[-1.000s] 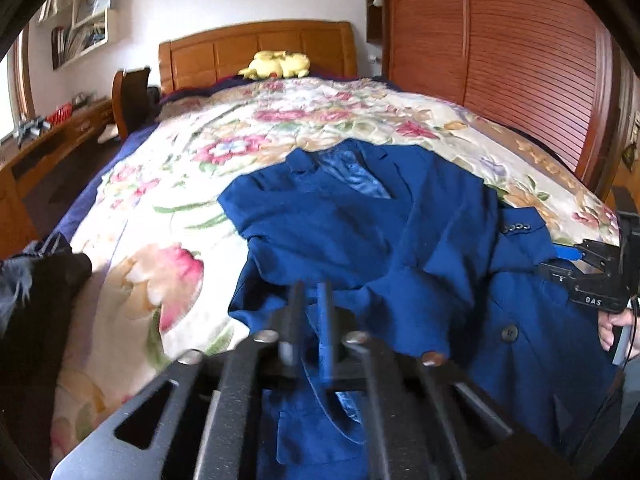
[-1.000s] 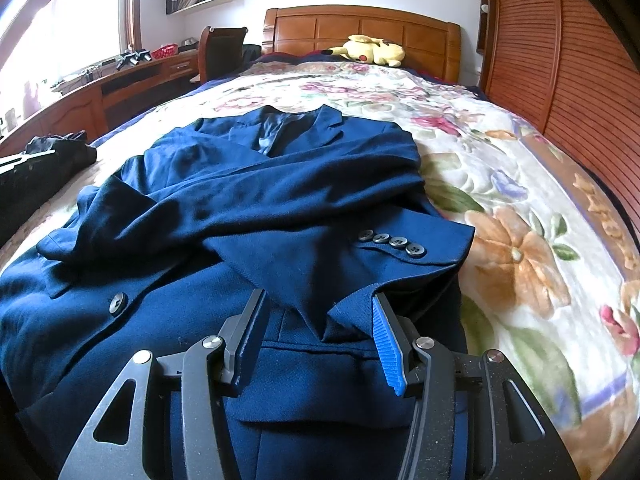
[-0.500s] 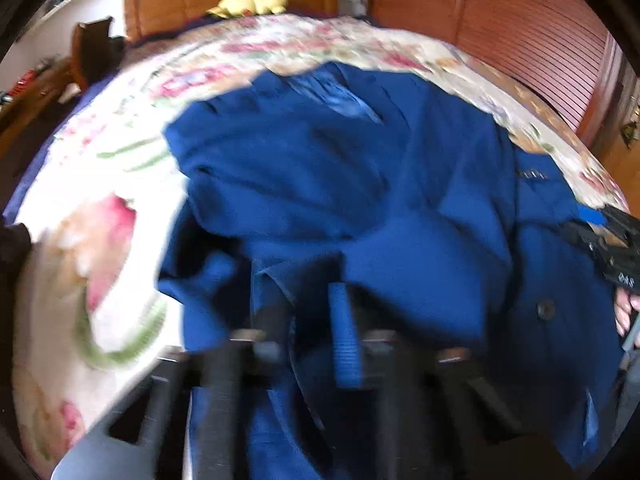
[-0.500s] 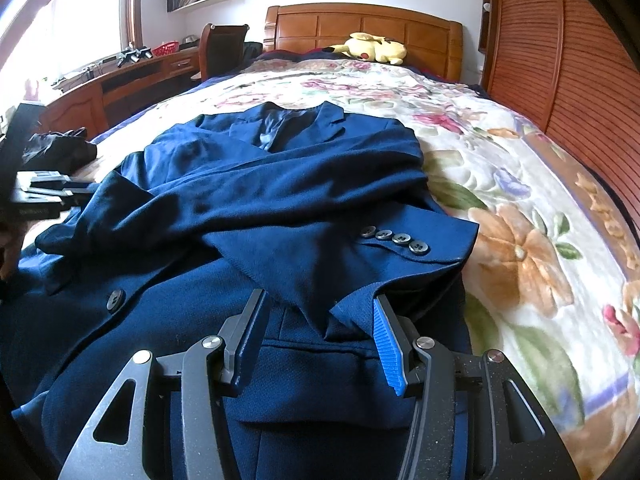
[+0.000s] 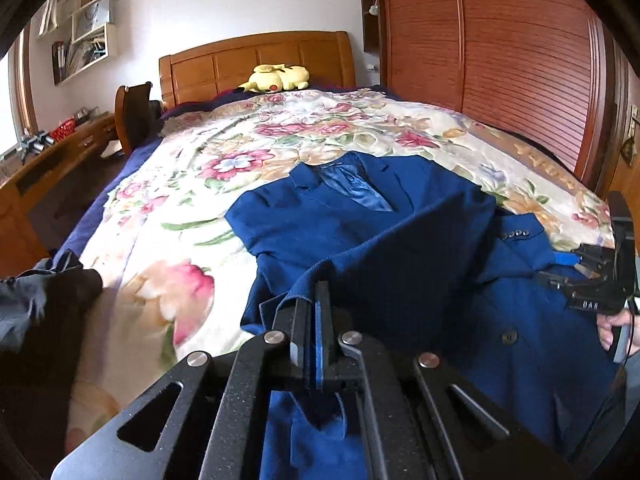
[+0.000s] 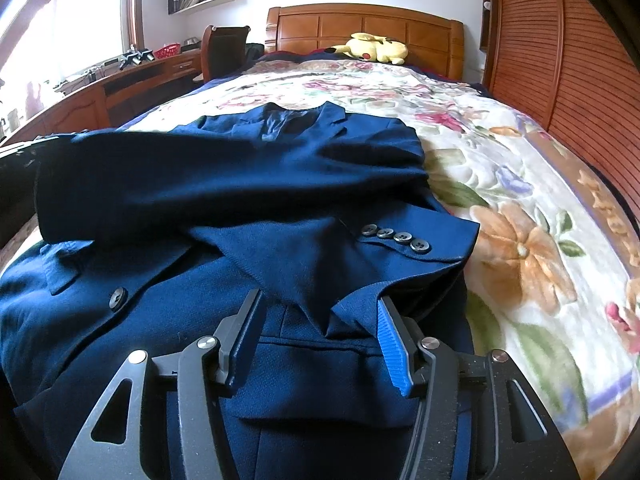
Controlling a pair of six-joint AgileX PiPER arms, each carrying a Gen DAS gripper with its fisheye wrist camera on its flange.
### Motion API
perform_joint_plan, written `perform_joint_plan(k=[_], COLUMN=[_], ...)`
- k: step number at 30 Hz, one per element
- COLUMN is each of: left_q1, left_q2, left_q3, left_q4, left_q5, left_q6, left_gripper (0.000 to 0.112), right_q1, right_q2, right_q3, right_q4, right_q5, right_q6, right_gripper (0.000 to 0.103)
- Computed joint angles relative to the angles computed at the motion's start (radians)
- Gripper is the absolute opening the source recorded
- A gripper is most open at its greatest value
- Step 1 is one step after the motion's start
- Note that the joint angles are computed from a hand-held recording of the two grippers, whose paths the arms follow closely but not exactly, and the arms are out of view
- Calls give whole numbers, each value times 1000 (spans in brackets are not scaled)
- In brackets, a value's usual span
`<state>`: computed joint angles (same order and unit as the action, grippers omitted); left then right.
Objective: Fold large clothes
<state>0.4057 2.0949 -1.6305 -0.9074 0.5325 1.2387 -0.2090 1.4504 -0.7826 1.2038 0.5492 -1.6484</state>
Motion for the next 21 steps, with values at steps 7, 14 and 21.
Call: perform_joint_plan(k=[7, 14, 21], left_q1=[-13, 2, 4], left_q2=[-51, -120, -167], left_q3=[174, 349, 452], left_q4=[-7, -190, -307], left_q5=[-7, -11, 4], left_q6=[98, 310, 424], left_gripper=[1, 1, 1], right_q1=[-1, -66, -181], right_q2=[-13, -78, -194], right_q3=[8, 41, 85], right_q4=[-6, -39, -79], right_q5=[-5, 45, 172], right_q6=[5, 10, 9], right_gripper=[57, 57, 57])
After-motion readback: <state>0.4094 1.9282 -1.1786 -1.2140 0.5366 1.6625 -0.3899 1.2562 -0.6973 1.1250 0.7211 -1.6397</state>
